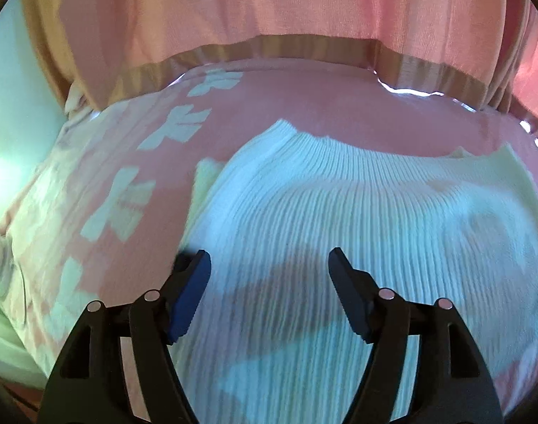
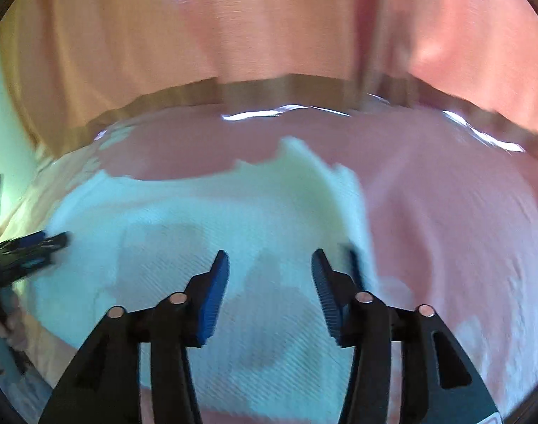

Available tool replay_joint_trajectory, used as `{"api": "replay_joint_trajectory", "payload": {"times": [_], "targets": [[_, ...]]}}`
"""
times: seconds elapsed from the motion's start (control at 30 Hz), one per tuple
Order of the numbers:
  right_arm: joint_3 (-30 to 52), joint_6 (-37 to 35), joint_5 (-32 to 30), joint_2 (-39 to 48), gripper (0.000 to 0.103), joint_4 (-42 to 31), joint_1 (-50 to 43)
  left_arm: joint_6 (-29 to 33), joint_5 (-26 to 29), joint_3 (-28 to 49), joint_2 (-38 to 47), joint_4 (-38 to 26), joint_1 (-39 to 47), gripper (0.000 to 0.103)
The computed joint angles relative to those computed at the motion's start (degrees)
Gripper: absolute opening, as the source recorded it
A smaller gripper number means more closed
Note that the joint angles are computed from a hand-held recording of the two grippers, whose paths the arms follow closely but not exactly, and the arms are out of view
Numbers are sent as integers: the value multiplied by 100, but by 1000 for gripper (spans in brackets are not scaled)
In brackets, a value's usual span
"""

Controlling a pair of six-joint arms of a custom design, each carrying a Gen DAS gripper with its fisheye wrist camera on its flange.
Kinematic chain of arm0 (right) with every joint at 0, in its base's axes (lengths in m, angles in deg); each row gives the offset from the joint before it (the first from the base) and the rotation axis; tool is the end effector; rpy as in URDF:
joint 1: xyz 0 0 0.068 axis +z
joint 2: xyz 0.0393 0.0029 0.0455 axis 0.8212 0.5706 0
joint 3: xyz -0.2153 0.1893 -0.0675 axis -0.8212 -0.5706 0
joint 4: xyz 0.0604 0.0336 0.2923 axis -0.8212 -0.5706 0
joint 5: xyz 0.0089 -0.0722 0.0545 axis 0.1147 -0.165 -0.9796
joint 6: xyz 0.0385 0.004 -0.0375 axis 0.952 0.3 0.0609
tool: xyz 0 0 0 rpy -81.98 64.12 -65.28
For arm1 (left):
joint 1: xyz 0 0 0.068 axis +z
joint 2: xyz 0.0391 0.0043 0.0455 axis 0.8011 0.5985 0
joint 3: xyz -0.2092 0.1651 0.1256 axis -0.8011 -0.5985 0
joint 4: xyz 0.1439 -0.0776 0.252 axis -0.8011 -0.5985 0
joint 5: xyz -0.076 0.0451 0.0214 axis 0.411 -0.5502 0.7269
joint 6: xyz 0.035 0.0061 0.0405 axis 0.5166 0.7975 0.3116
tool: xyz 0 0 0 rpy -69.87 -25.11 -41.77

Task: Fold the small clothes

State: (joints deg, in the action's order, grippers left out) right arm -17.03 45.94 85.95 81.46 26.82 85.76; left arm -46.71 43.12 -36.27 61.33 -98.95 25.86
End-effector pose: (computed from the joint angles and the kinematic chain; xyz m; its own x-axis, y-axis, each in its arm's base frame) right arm 0.2231 0.1220 0.2346 -0.8420 0.0901 -0.5320 0.0524 0.9950 0.0856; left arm 0.2637 -0.1229 0.1264 -0.8168 0.0036 -0.5769 -0.0464 0.9963 0.0720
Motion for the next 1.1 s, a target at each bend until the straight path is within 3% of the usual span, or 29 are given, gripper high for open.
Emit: {"api": "replay_joint_trajectory", "payload": {"times": [0.07,0.13,0.23,0.3,0.33,0.37,0.4,0.43,0.53,0.63,0.7,0.73,0.83,0.87,1.0,1.07,1.1], "targets": [[-195,212,166,-383,66,-476,5,-192,136,-418,-612,-71,24,82],[-591,489,86,-918,68,-841,-23,-535,352,-987,-1337,-82,121,85],[-1022,635,-719,-1321,68,-843,-436,-817,1100,-1555,-1731,-127,475,85],[-1276,690,-970,-1500,68,-770,-557,-915,1349,-1707,-1668,-26,536,77],[-1362,730,-1129,-1545,59,-731,-607,-907,1340,-1718,-1626,0,491,70],[-1443,697,-1292,-1546,36,-610,-714,-784,1270,-1689,-1573,19,433,55],[-1482,653,-1400,-1611,22,-530,-844,-693,1280,-1688,-1582,40,431,44],[-1464,728,-1419,-1600,14,-450,-803,-632,1363,-1694,-1631,46,469,23],[-1204,767,-1347,-2155,12,-787,-905,-561,1619,-1676,-2083,-334,606,14],[-754,852,-1033,-2778,12,-1631,-719,-667,1384,-1661,-3324,-1592,353,14],[-614,894,-551,-2601,12,-2118,-403,-728,1281,-1678,-3508,-2043,258,14],[-663,844,-483,-2360,12,-2232,-368,-746,1257,-1765,-3345,-1944,236,14],[-1020,797,-1156,-1956,14,-2201,-787,-877,1329,-1942,-2661,-1508,192,17],[-1004,888,-1079,-2028,20,-2245,-746,-953,1206,-1941,-2831,-1634,78,20],[-313,770,-105,-2157,27,-2479,-457,-1001,771,-1512,-3786,-2457,-158,29],[27,128,-389,-1787,49,-2009,-835,-706,741,-1103,-3606,-2261,-35,47],[83,-93,-551,-1623,51,-1773,-990,-587,685,-913,-3336,-2073,10,50]]}}
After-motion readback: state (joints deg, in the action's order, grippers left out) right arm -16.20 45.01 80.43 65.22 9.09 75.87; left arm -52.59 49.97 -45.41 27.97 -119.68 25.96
